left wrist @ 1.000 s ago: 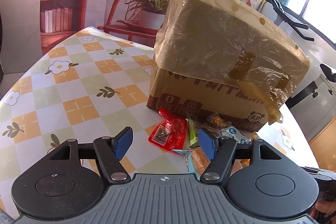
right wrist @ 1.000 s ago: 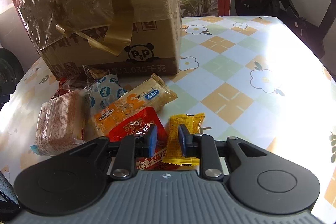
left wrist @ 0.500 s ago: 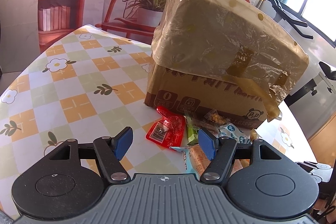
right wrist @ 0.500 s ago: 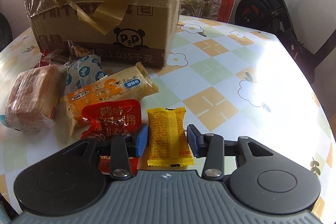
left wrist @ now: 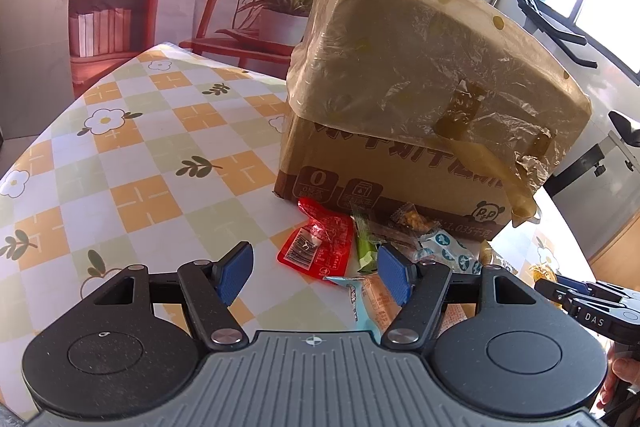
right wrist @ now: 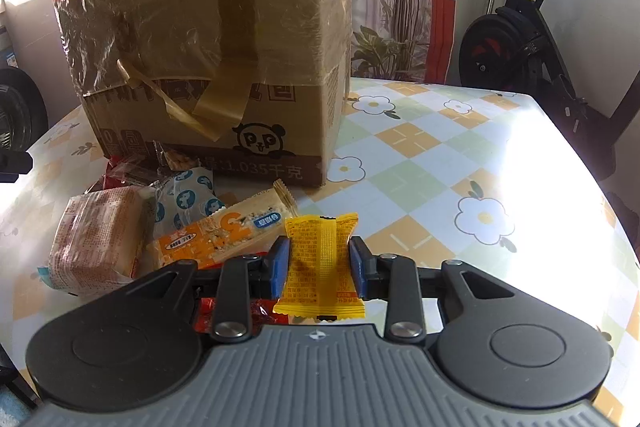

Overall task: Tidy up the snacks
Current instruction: 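Grasp the yellow candy packet with right tool while left grasps red sauce packet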

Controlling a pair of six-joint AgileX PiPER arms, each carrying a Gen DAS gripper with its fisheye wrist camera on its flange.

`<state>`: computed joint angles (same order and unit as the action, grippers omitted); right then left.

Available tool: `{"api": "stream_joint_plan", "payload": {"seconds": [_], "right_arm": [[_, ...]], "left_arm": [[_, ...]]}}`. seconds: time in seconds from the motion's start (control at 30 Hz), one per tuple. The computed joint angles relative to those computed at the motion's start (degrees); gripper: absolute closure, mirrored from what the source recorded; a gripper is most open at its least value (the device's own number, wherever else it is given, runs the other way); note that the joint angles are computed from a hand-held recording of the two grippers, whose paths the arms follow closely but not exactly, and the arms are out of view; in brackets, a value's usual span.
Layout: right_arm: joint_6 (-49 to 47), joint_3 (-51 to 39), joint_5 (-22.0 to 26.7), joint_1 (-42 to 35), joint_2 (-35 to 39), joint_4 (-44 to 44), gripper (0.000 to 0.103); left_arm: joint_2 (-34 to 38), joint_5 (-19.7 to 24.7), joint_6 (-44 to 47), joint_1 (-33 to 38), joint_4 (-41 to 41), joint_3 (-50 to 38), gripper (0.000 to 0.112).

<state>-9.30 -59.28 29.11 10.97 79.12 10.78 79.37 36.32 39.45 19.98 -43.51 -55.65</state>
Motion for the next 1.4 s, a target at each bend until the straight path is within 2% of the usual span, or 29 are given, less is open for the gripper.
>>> {"api": "stream_joint_plan", "payload": {"seconds": [0.1, 0.2, 0.3, 0.53, 0.6, 0.67, 0.87, 0.97, 1.0, 1.17, 1.3, 1.4], "right_arm": [[-3.70, -1.41, 0.04, 0.73, 0.69, 4.00, 0.070], [-6.18, -2.06, -0.19, 2.08, 2.12, 7.08, 0.070], [-7.73, -2.50, -0.65, 3.26, 3.33, 9.05, 0.070], [-11.70, -3.73, -1.34, 3.38, 5.31, 13.32, 0.070], [-12.46, -4.03, -1.45, 3.25, 6.00, 14.37, 0.070], [-13.17, -4.12, -1.52, 3.11, 6.27, 15.28, 0.070], [-15.43, -3.89, -1.37, 2.27, 7.26, 18.25, 0.070], [-14.91, -3.96, -1.62, 2.41, 7.68, 18.18, 0.070], [-14.68, -3.95, -1.79, 2.56, 7.72, 17.98, 0.070], [-13.90, -4.00, -1.79, 2.85, 7.65, 17.15, 0.070], [-13.35, -3.87, -1.61, 2.90, 7.43, 16.63, 0.070], [-12.88, -3.84, -1.67, 3.00, 7.43, 16.36, 0.070]], "left_arm": [[0.89, 0.24, 2.54, -0.38, -1.86, -0.03, 0.043], [2.83, 1.37, 5.45, -0.74, -3.11, -1.14, 0.052], [4.65, -1.81, 3.87, -3.33, 0.57, -2.61, 0.060], [13.23, 0.25, 5.27, -5.45, -3.61, -8.96, 0.064], [15.01, -1.14, 4.59, -6.96, -3.10, -9.93, 0.067], [15.45, -4.42, 2.54, -8.42, -0.20, -9.74, 0.067], [18.36, -9.61, -2.46, -8.73, 9.66, -10.34, 0.067], [19.54, -9.66, 2.28, -8.64, 6.91, -10.56, 0.065], [19.88, -9.41, 3.24, -8.85, 6.10, -10.82, 0.061], [21.50, -9.75, 2.81, -10.19, 5.45, -11.94, 0.056], [21.89, -14.18, 3.87, -12.46, 6.02, -10.69, 0.044], [22.26, -17.83, 0.08, -14.49, 10.76, -10.12, 0.044]]}}
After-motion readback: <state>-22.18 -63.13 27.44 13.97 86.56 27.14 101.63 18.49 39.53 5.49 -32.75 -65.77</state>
